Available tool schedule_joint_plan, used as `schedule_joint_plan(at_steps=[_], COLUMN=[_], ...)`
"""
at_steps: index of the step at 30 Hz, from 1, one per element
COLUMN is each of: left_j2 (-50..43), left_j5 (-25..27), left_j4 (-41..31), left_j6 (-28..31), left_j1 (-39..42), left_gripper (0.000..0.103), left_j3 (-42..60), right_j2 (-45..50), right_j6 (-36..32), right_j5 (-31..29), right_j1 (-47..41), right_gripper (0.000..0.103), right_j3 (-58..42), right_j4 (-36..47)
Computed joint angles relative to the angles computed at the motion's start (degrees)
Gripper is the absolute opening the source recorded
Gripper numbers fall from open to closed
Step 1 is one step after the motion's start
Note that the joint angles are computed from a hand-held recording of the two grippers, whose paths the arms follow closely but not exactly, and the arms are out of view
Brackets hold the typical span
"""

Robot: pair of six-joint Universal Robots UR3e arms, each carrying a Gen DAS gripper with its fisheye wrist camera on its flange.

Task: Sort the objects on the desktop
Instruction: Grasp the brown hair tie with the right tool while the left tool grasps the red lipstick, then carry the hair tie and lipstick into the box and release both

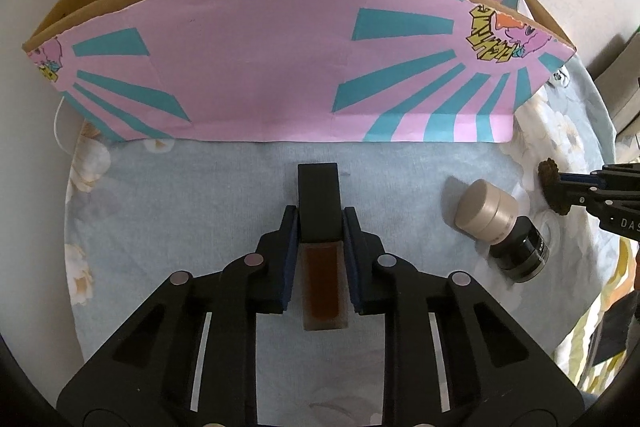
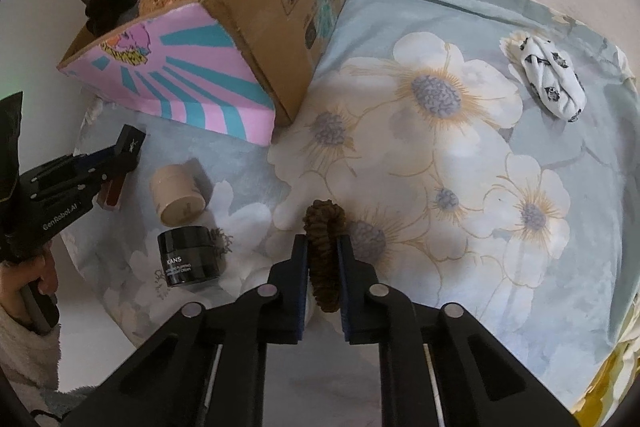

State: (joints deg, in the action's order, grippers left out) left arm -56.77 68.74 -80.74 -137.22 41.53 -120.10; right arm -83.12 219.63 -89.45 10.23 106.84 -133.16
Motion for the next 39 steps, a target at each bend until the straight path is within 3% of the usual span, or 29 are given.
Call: schedule_joint_plan(at_steps=[10,18,26,30,39], left_j2=[4.6,6.1,-4.4,-7.2,-24.0], left_j5=[-2.0,-5.7,-7.6,-9.4,-10.6], left_j4=[-11.7,-25.6,-20.0,-25.7,-25.3], left_j6=[6.3,16.9,6.8,9.5,3.4], left_j1=[6.5,16.1,6.6,7.8,-0.6], left_gripper=[0.018,0.018,0.018,0.018,0.018], left_j3=[4.4,12.2,22.8,31.8,55.4], right_j2=[-3.2,-4.5,-6.8,-5.3,2.0], right_j6=[0.3,1.1,0.0,-0.9,-10.7], right_j5=[-1.1,-3.5,-5.3,-6.2,-5.9], right_j1=[0.1,0.9,1.2,1.8,-0.5], right_gripper=[0.011,0.011,0.011,0.011,0.011], right_j3=[-0.7,-6.0,-9.3,-14.8,-33.4], right_j4=[2.3,6.7,9.8,12.6,19.0])
